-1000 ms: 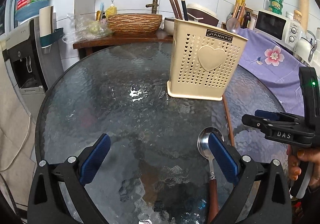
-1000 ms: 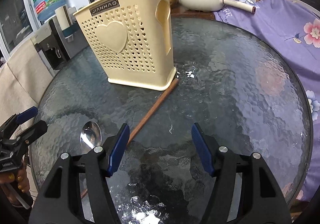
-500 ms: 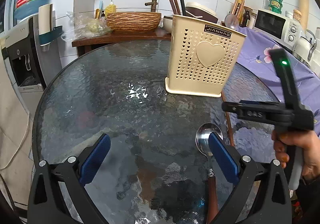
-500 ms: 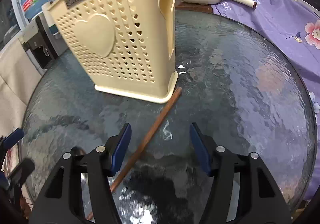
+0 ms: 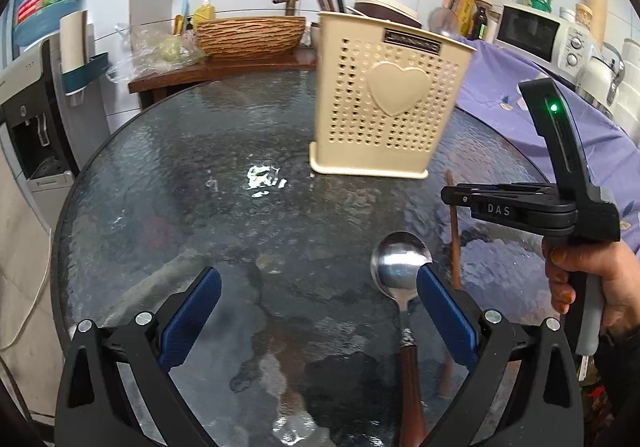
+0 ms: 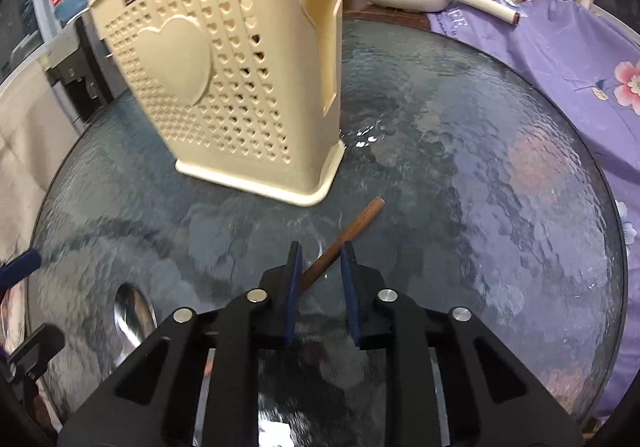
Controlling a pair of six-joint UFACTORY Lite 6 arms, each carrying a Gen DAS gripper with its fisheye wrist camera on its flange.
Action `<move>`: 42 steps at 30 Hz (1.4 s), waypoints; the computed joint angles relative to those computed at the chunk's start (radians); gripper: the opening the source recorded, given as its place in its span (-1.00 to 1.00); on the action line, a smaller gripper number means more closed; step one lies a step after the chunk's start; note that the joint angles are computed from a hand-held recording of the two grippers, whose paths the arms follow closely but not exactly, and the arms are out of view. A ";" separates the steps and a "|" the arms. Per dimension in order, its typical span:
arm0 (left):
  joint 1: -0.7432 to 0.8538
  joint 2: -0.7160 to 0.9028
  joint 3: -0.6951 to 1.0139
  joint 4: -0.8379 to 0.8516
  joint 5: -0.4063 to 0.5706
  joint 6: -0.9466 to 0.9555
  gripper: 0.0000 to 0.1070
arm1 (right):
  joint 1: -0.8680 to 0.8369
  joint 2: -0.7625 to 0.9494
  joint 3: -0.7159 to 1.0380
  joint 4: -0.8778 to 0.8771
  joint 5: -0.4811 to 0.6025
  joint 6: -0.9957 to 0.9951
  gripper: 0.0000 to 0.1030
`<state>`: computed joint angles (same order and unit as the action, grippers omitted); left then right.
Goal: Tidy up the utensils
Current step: 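Grasp the wooden-handled metal spoon with the left gripper while the right gripper grasps the wooden chopstick, then lift the metal spoon and wooden chopstick and carry them over the holder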
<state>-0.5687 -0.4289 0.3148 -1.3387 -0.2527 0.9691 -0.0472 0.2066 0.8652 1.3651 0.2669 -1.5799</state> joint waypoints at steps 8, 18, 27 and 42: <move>-0.074 0.096 0.055 0.023 0.000 -0.031 0.80 | -0.114 -0.029 -0.028 -0.122 0.160 -0.001 -0.72; -0.152 0.322 0.211 -0.026 -0.029 0.061 0.67 | -0.127 -0.064 -0.050 -0.241 0.194 0.027 -0.72; -0.166 0.422 0.304 -0.194 -0.058 0.263 0.42 | -0.021 -0.093 -0.058 -0.371 0.069 0.277 -0.49; -0.173 0.469 0.369 -0.340 -0.072 0.458 -0.14 | 0.013 -0.038 0.014 -0.497 0.018 0.485 -0.79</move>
